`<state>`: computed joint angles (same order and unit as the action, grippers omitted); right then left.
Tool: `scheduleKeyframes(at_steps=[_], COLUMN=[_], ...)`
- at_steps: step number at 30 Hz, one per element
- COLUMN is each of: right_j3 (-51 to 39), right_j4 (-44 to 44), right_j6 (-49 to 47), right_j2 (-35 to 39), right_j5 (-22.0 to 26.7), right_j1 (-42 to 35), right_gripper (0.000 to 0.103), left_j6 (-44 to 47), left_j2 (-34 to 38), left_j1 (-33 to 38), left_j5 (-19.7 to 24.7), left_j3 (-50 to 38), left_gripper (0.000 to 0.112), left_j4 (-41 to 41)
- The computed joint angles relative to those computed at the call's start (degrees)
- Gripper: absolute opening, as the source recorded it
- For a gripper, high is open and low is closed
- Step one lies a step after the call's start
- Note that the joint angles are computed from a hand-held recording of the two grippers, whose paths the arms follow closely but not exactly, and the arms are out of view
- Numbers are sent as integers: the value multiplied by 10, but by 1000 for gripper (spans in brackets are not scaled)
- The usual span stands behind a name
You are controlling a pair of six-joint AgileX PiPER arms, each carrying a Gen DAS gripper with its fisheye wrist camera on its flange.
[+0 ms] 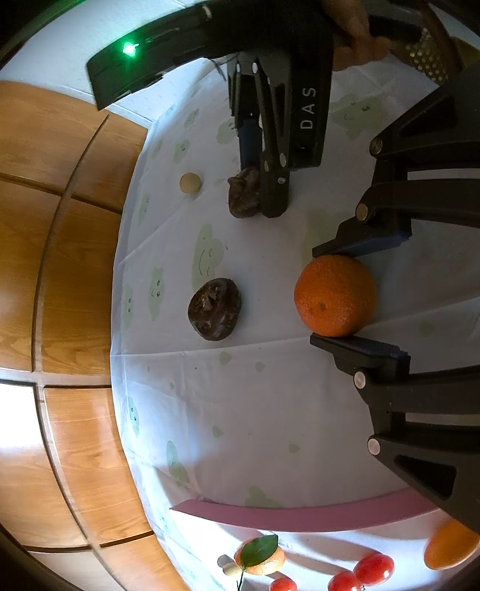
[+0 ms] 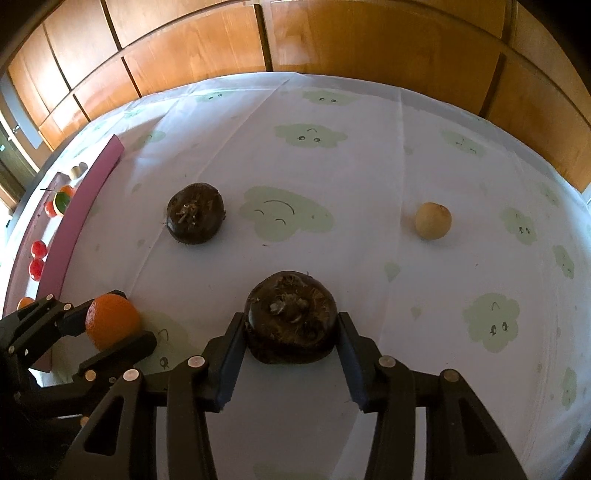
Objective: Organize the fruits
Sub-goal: 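Grasp a dark brown round fruit with the right gripper while the left gripper holds the orange, then carry the orange into the tray and release it with the left gripper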
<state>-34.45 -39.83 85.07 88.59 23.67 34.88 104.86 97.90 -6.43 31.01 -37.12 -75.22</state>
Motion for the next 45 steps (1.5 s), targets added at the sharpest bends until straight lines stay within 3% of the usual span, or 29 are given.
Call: scheduleKeyframes(at_steps=[4, 9, 14, 21, 29, 38, 45], right_j3=[2, 3, 0, 0, -1, 0, 0], right_j4=[-8, -14, -13, -13, -12, -12, -11], right_j6=[7, 13, 12, 13, 14, 15, 14], right_j2=[-2, -2, -1, -2, -1, -2, -2], right_j5=[2, 4, 10, 12, 12, 11, 13], right_j1=[3, 6, 9, 11, 12, 11, 12], right_gripper=[49, 49, 49, 49, 49, 49, 49], left_j6=[-72, -152, -246, -391, -487, -528, -473], left_j2=[-19, -59, -24, 97, 188, 217, 175], left_j1=[23, 100, 204, 292, 291, 255, 263], left_j5=[39, 141, 209, 186, 149, 112, 54], left_j3=[-14, -60, -169, -333, -444, -456, -391], left_gripper=[39, 39, 39, 39, 39, 40, 41], left_j4=[67, 134, 178, 262, 364, 416, 370])
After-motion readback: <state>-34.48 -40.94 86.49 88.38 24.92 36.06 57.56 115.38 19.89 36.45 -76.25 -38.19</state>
